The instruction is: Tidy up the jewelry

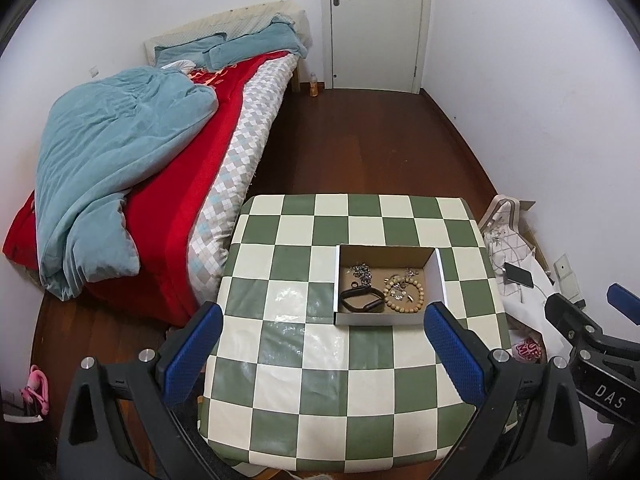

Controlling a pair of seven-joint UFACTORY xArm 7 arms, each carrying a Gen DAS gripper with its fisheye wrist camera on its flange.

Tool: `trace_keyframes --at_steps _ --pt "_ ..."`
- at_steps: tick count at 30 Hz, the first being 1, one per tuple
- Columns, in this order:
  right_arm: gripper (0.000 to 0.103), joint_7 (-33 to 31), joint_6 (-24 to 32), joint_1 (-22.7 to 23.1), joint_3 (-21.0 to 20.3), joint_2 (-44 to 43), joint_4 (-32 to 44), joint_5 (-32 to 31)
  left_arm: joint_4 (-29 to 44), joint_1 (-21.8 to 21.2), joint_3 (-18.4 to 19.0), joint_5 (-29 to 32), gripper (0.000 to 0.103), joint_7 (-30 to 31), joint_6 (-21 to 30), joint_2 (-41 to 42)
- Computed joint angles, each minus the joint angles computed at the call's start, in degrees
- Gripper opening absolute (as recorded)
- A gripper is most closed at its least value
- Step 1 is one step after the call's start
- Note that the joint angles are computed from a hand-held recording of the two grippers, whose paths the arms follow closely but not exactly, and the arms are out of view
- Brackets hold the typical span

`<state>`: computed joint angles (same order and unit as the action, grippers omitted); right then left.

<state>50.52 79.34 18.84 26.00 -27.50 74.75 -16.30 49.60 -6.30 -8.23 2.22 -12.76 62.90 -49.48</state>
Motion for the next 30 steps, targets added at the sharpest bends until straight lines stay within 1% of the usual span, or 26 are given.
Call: trace_keyframes --at_steps 30 --pt "0.103 0.43 0.32 0.69 0.27 1.88 2.22 -1.77 0.48 0.67 -0.07 1.08 0.103 -0.53 -0.82 -0.11"
